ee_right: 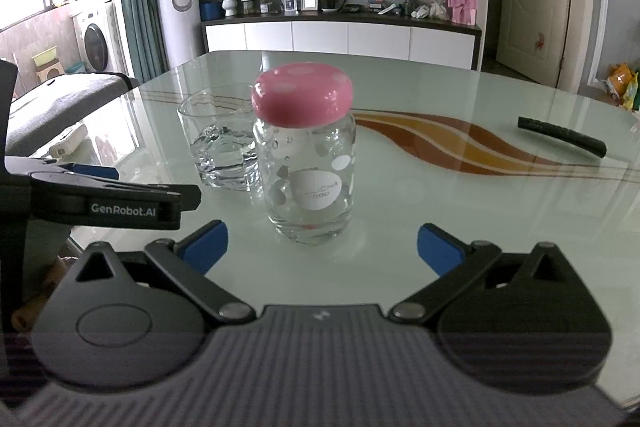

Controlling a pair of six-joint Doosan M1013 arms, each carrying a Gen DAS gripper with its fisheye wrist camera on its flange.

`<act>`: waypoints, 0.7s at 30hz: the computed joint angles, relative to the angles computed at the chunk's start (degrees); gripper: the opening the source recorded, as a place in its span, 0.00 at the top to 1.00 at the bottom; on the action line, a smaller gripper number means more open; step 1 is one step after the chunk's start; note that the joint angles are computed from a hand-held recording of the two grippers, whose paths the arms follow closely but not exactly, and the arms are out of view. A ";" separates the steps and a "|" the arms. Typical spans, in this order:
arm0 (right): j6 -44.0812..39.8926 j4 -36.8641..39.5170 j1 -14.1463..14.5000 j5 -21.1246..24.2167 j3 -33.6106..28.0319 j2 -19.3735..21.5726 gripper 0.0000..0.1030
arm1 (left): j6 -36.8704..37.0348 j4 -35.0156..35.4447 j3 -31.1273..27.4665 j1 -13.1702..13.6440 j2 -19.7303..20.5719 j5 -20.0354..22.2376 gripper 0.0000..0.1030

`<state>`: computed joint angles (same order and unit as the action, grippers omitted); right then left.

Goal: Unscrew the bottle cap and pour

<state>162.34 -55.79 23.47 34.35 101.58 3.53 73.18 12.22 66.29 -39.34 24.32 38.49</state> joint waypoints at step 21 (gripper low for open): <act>-0.55 0.68 -0.22 -0.22 0.05 -0.23 0.00 | -0.16 0.52 -0.31 -0.15 0.73 -0.31 0.00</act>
